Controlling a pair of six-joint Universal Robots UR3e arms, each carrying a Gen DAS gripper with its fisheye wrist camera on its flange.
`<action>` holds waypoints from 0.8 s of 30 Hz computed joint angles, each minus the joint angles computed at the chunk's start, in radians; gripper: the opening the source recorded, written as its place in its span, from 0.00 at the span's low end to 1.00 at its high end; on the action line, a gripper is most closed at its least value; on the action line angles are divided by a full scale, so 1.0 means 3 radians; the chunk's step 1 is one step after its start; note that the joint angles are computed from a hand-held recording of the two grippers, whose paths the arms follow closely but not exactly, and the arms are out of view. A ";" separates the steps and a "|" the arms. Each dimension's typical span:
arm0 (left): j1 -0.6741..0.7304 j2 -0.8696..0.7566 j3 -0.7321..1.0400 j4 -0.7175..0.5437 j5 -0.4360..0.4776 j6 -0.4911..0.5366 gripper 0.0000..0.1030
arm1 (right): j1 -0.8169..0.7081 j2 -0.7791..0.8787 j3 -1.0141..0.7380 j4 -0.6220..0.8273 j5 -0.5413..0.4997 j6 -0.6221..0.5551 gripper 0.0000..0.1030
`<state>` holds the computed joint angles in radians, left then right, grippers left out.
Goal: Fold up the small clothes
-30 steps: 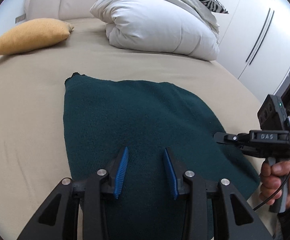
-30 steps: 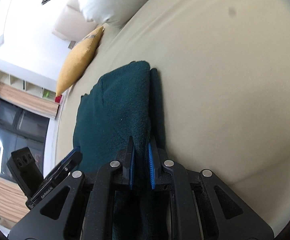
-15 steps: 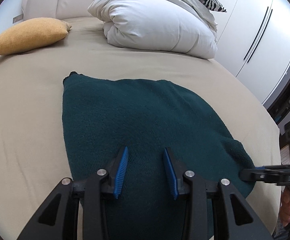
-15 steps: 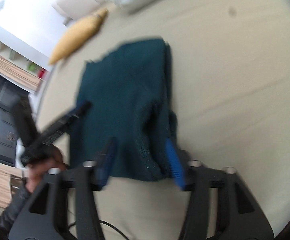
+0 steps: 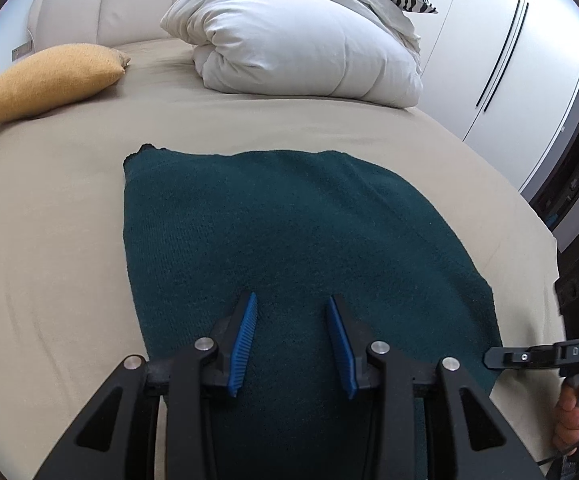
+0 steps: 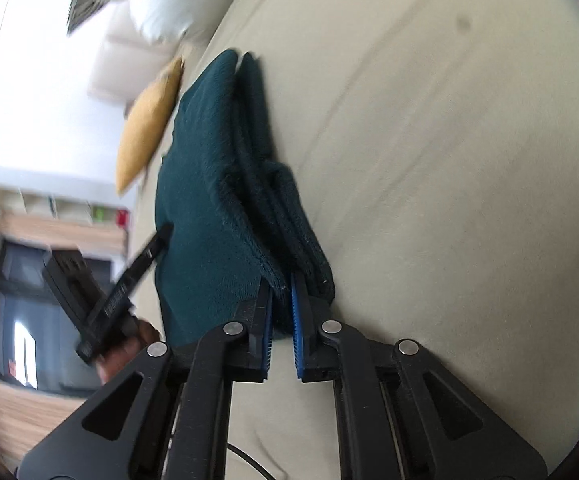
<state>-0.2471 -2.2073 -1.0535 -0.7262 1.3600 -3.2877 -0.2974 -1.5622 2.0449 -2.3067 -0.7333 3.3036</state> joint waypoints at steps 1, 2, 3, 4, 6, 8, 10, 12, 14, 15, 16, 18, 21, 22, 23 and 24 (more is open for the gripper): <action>-0.0007 -0.0006 0.0014 -0.0010 0.0014 0.0022 0.39 | 0.0094 -0.0073 -0.0220 0.0290 -0.0225 -0.0105 0.06; -0.0009 -0.0015 0.0032 -0.0021 0.0019 0.0023 0.39 | 0.0183 -0.0051 -0.0414 0.0405 -0.0383 -0.0092 0.12; -0.0004 -0.0022 0.0043 -0.0029 0.0008 0.0012 0.39 | 0.0261 -0.0074 -0.0636 0.0605 -0.0606 -0.0061 0.18; 0.0006 -0.0027 0.0048 -0.0028 -0.0013 -0.0014 0.39 | 0.0333 -0.0142 -0.0874 0.0798 -0.0883 0.0016 0.18; 0.0004 -0.0038 0.0057 -0.0028 -0.0012 -0.0024 0.39 | 0.0427 -0.0179 -0.1080 0.0703 -0.1077 0.0105 0.18; -0.0005 -0.0055 0.0089 -0.0048 -0.0003 -0.0014 0.39 | 0.0470 -0.0026 -0.1334 0.0505 -0.0806 0.0097 0.18; 0.0009 -0.0073 0.0128 -0.0085 -0.0036 -0.0016 0.39 | 0.0574 0.0346 -0.1683 0.0386 -0.0552 0.0144 0.18; 0.0032 -0.0077 0.0125 -0.0089 -0.0091 -0.0023 0.39 | 0.0657 0.0755 -0.1946 0.0210 -0.0305 0.0156 0.18; 0.0042 -0.0079 0.0105 -0.0069 -0.0112 0.0006 0.38 | 0.0730 0.1232 -0.2116 0.0088 -0.0239 0.0327 0.15; 0.0044 -0.0085 0.0093 -0.0056 -0.0112 0.0021 0.38 | 0.0776 0.1341 -0.1991 -0.0171 -0.0380 0.0481 0.00; 0.0051 -0.0081 0.0063 -0.0018 -0.0130 0.0018 0.38 | 0.0711 0.1395 -0.1728 -0.0502 -0.0310 0.0582 0.00; 0.0044 -0.0076 0.0039 0.0007 -0.0122 0.0016 0.38 | 0.0456 0.1324 -0.1030 -0.1343 0.0153 0.0744 0.00; 0.0042 -0.0086 0.0079 -0.0041 -0.0120 0.0005 0.38 | 0.0254 0.1004 -0.0461 -0.1604 0.0298 0.0720 0.00; 0.0040 -0.0094 0.0099 -0.0061 -0.0116 -0.0004 0.38 | 0.0241 0.0821 -0.0466 -0.1336 0.0199 0.0606 0.00; 0.0032 -0.0105 0.0130 -0.0090 -0.0100 -0.0013 0.38 | 0.0275 0.0719 -0.0561 -0.1118 0.0058 0.0524 0.00; 0.0021 -0.0119 0.0163 -0.0120 -0.0081 -0.0022 0.38 | 0.0344 0.0644 -0.0700 -0.0914 -0.0134 0.0459 0.03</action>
